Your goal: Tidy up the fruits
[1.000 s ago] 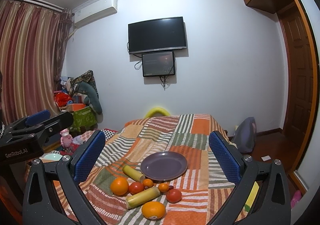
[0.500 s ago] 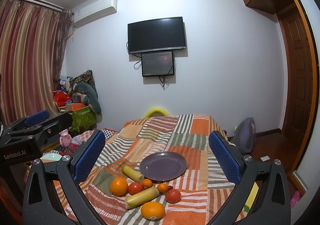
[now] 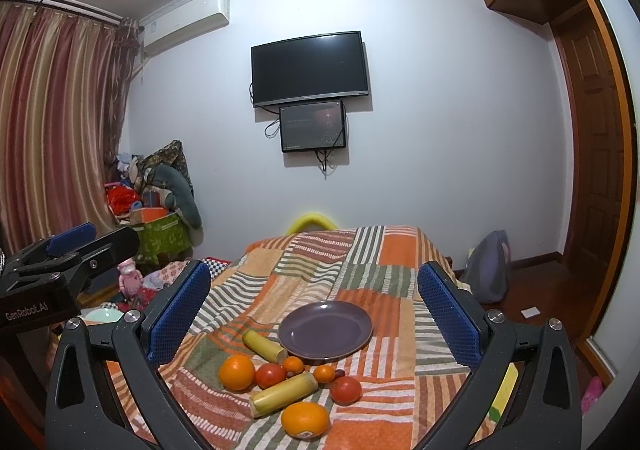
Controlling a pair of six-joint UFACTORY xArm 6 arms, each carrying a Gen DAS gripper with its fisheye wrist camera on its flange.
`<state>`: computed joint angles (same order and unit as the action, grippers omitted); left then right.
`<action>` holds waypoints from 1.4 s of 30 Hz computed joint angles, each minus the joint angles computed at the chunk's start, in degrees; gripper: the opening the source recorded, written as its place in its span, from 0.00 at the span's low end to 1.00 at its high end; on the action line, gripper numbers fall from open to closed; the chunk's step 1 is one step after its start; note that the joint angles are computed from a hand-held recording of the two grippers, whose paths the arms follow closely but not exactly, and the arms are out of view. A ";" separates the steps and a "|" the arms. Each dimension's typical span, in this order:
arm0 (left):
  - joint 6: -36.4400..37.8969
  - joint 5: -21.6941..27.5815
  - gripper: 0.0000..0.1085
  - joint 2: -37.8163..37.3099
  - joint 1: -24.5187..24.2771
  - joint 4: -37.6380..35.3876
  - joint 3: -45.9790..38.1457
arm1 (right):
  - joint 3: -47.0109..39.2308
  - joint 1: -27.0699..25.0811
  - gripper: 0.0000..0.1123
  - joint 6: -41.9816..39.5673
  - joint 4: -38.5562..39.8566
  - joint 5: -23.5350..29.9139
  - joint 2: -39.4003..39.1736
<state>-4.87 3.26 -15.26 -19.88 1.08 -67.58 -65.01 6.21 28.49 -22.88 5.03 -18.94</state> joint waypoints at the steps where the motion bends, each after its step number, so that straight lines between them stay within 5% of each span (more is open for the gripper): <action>1: 0.08 -0.05 0.95 0.00 -0.06 -0.06 0.07 | -0.03 -0.03 0.92 0.43 -0.43 0.05 -0.01; 12: 4.81 -0.29 0.95 0.30 -0.56 -4.86 0.51 | 0.22 -0.24 0.92 0.02 0.70 0.28 0.32; 17: 6.02 2.41 0.79 1.82 -0.42 -6.41 -1.24 | 0.60 -0.06 0.90 -3.63 5.07 0.76 0.72; 24: 9.10 5.71 0.71 4.39 0.61 -10.21 -3.22 | 0.30 0.17 0.71 -12.66 14.73 4.45 2.10; 33: 10.72 9.70 0.55 7.83 2.82 -6.33 -4.13 | -0.27 -0.31 0.42 -27.22 28.20 12.52 4.58; 42: 15.04 18.16 0.53 13.78 5.59 -10.10 -8.38 | -2.35 -1.30 0.40 -34.89 36.48 20.94 7.38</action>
<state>10.17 21.41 -1.47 -14.30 -9.02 -75.97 -67.36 4.91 -6.40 13.60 25.97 -11.56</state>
